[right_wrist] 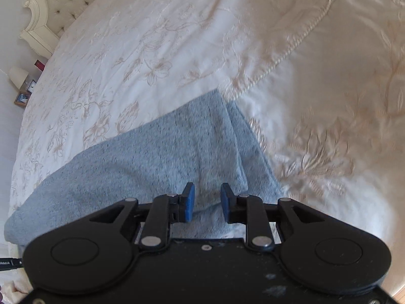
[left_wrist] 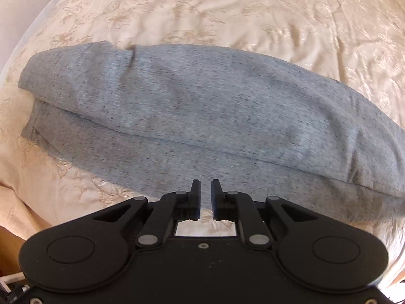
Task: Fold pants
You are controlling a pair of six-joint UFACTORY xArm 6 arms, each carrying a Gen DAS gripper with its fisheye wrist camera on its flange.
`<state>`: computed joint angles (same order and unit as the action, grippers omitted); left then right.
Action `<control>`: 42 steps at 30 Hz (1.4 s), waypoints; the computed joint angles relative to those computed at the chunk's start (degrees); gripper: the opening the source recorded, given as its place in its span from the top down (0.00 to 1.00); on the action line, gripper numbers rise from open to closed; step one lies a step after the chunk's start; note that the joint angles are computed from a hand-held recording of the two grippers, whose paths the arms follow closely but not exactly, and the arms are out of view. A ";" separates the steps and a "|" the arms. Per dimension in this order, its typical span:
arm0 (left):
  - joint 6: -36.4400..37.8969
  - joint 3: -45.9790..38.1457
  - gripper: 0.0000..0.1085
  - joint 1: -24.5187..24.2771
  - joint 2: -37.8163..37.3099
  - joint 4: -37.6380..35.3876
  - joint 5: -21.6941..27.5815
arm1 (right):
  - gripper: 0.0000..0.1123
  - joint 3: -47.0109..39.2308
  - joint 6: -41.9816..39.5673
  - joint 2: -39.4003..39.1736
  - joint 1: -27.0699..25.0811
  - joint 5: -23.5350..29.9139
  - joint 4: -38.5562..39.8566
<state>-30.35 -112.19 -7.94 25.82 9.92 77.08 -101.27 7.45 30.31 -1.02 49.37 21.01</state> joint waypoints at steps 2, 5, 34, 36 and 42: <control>-0.67 -0.31 0.83 2.44 -0.06 0.74 -0.07 | 0.77 1.06 2.84 -0.06 0.37 -0.53 -0.19; -2.03 -2.61 0.83 6.24 0.94 2.59 0.66 | 0.75 2.39 7.12 0.01 0.48 -2.54 1.65; -2.20 -18.81 0.47 25.57 18.87 -4.45 -1.63 | 0.72 -0.46 38.87 3.82 4.88 -7.91 -12.88; -3.43 -16.82 0.51 25.76 18.01 -4.83 -3.64 | 0.71 0.89 40.43 3.01 4.83 -9.11 -12.72; -6.08 -11.67 0.95 26.33 14.43 -6.28 -9.40 | 0.71 3.19 40.92 1.49 4.60 -9.85 -12.61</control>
<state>-36.44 -123.86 18.39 40.25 3.64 67.68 -98.08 48.37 31.80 3.59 39.52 8.40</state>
